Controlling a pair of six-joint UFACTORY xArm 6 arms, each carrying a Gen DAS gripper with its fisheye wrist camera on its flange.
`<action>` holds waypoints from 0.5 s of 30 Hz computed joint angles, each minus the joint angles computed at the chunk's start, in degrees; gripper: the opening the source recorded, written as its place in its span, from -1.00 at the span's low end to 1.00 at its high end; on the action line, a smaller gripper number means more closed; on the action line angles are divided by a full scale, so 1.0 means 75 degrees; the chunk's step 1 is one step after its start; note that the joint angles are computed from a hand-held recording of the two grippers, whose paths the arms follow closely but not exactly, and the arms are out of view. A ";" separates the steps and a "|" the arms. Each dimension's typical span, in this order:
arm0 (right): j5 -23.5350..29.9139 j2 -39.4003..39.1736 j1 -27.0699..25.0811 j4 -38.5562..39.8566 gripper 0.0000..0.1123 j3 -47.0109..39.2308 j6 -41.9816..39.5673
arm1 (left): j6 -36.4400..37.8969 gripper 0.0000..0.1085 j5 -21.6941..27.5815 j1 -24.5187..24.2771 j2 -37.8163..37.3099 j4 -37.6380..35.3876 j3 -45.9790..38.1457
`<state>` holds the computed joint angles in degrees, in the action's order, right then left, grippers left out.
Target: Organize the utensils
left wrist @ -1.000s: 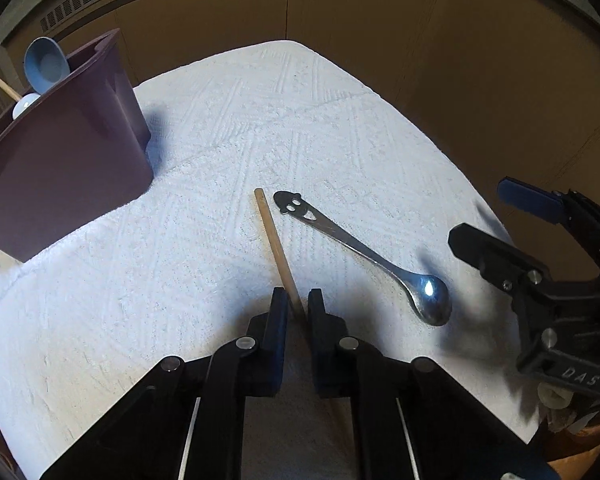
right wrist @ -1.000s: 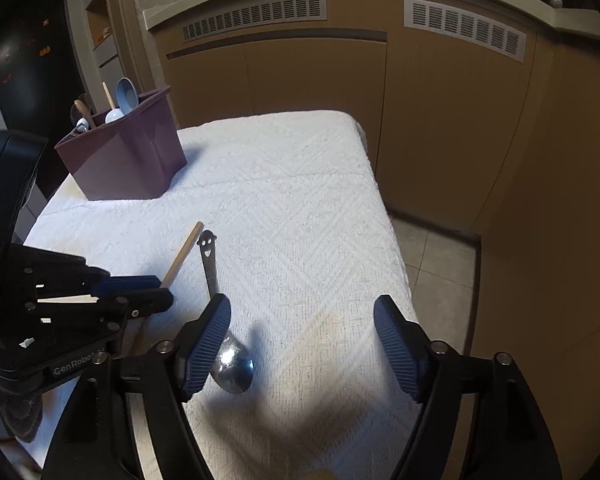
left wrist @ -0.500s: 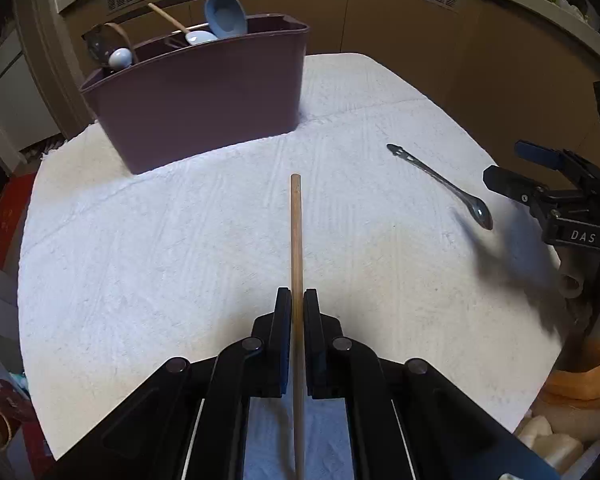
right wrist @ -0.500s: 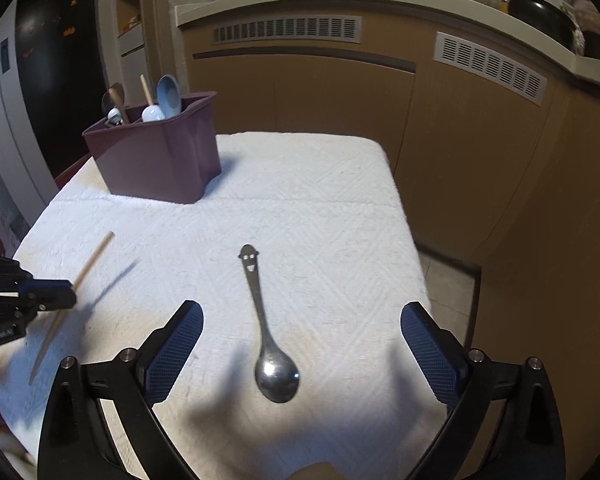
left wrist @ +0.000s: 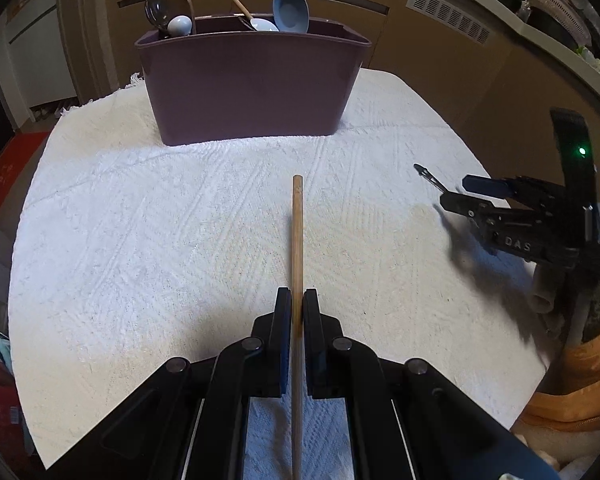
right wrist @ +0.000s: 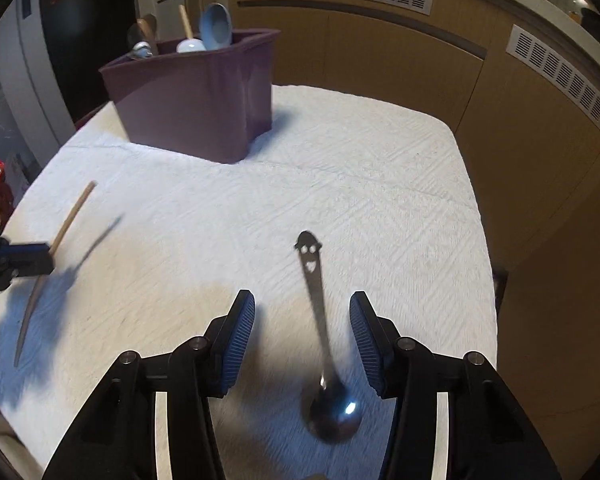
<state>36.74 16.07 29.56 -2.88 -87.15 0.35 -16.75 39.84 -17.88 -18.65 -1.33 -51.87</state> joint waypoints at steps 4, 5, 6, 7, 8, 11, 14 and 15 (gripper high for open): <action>0.0327 0.0495 -0.0096 0.0195 -0.13 -0.0649 -0.0079 | 0.0076 -0.93 -0.0055 0.0095 -0.0088 -0.0176 0.0111; 0.0392 0.0576 -0.0115 0.0237 -0.17 -0.0766 -0.0096 | 0.0094 -0.93 -0.0079 0.0140 -0.0103 -0.0234 0.0139; 0.0492 0.0702 -0.0133 0.0271 -0.23 -0.0938 -0.0085 | 0.0133 -0.93 -0.0097 0.0183 -0.0104 -0.0302 0.0158; 0.0574 0.0813 -0.0148 0.0306 -0.23 -0.1091 -0.0083 | 0.0161 -0.93 -0.0117 0.0216 -0.0101 -0.0354 0.0177; 0.0599 0.0878 -0.0168 0.0330 -0.23 -0.1186 -0.0101 | 0.0200 -0.93 -0.0141 0.0249 -0.0086 -0.0415 0.0197; 0.0738 0.1106 -0.0183 0.0380 -0.23 -0.1530 -0.0168 | 0.0311 -0.92 -0.0175 0.0325 -0.0080 -0.0585 0.0269; 0.0839 0.1220 -0.0146 0.0210 -0.24 -0.1712 -0.0118 | 0.0354 -0.92 -0.0180 0.0384 -0.0070 -0.0728 0.0318; 0.0869 0.1210 -0.0117 0.0112 -0.32 -0.1715 -0.0103 | 0.0363 -0.92 -0.0186 0.0399 -0.0072 -0.0766 0.0336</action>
